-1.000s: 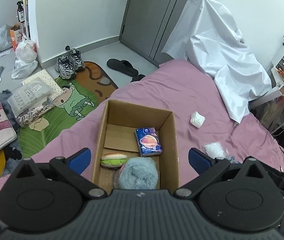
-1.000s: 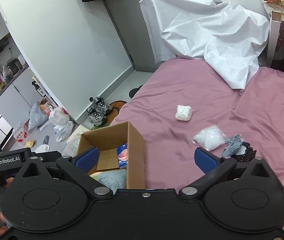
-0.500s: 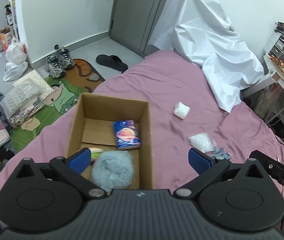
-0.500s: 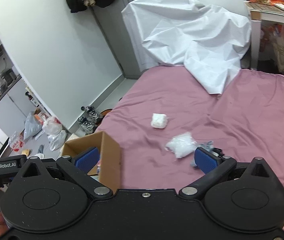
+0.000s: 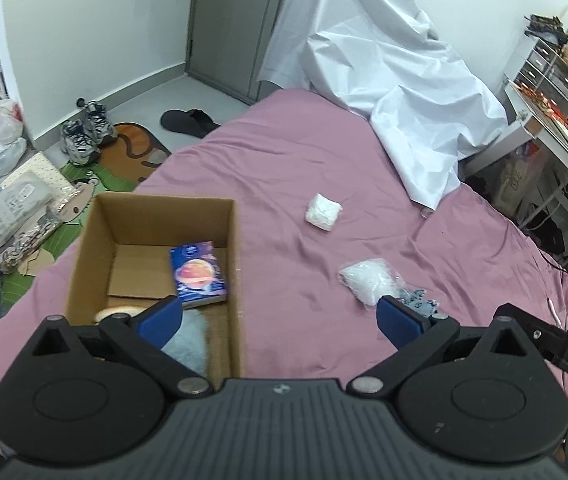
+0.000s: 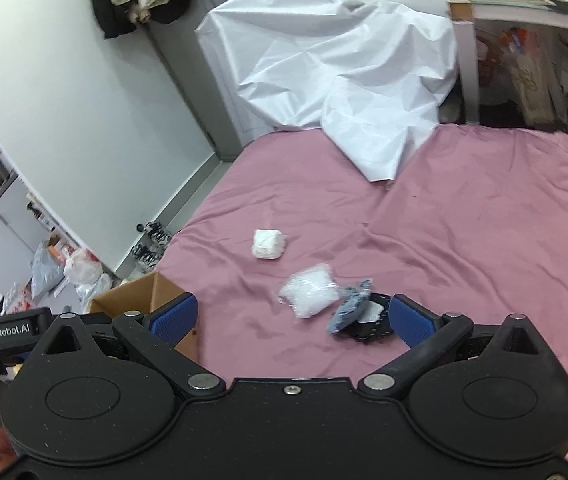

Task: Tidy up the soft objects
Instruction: 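Move both grippers toward the clear plastic bag and grey-black plush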

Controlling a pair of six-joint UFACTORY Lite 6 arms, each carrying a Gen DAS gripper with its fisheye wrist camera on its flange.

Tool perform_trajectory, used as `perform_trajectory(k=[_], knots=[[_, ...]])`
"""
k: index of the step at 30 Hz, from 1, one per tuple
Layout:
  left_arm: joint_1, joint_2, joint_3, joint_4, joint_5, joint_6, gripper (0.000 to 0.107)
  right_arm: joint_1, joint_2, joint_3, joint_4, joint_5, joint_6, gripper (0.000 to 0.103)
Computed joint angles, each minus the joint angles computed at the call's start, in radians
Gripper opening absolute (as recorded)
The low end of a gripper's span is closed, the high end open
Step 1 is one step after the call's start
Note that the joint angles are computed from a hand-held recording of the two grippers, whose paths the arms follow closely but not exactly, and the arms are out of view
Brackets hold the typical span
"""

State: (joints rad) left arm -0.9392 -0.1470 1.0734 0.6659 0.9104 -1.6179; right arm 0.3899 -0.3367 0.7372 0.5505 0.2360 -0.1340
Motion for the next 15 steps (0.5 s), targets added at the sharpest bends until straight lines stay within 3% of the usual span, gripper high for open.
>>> perform_trajectory(k=[15], knots=[[0.102,0.246,0.146,-0.028,-0.184,0.075,0.099,-0.205,0.155,-0.007,0.676,0.032,-0.614,0.102]])
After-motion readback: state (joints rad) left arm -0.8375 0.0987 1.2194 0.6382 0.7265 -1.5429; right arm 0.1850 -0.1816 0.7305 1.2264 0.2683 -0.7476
